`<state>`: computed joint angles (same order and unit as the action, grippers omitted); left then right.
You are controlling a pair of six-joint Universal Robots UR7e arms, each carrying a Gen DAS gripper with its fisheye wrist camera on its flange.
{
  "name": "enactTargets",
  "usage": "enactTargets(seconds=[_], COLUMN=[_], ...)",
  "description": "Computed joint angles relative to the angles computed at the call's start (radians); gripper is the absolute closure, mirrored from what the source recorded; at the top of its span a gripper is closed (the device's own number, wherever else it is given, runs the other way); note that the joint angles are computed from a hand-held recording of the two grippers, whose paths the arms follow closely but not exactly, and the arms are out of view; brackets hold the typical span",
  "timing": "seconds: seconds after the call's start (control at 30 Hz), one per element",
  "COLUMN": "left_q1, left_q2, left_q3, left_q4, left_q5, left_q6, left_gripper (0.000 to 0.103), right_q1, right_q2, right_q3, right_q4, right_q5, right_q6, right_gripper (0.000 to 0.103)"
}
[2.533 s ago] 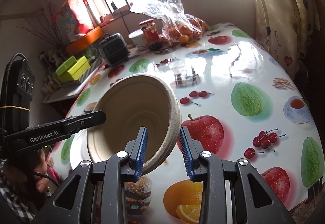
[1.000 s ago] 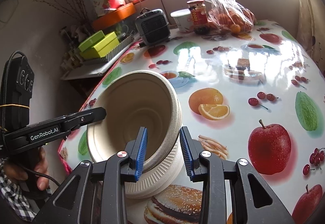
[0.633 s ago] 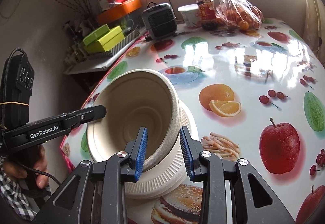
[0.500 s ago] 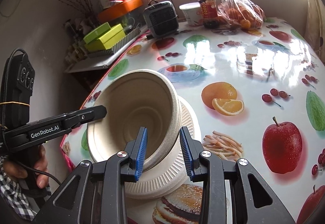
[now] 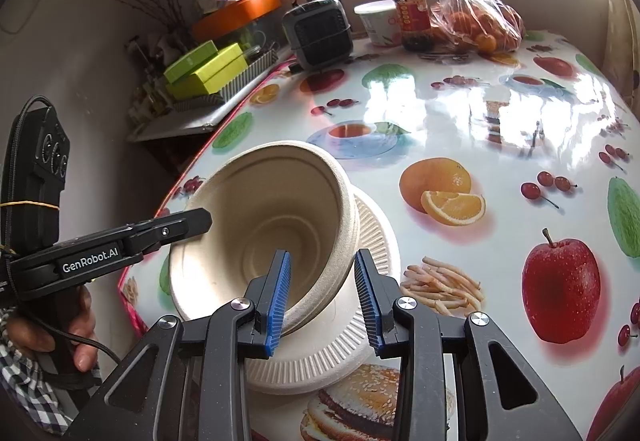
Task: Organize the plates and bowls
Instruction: 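Lower the bowl stacks onto the white plate stack with both tools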
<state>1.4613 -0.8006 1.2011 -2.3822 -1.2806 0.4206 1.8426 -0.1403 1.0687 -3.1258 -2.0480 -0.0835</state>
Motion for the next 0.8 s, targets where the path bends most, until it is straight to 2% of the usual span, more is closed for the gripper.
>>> enactTargets(seconds=[0.8], left_q1=[0.003], left_q2=[0.004], left_q3=[-0.002], left_q4=[0.000], left_q5=[-0.009], left_q6=[0.001], left_gripper=[0.084], right_q1=[0.005], right_q2=[-0.001], right_q3=[-0.001], right_q4=[-0.003], right_q5=[-0.011], right_q6=[0.000], right_gripper=[0.068])
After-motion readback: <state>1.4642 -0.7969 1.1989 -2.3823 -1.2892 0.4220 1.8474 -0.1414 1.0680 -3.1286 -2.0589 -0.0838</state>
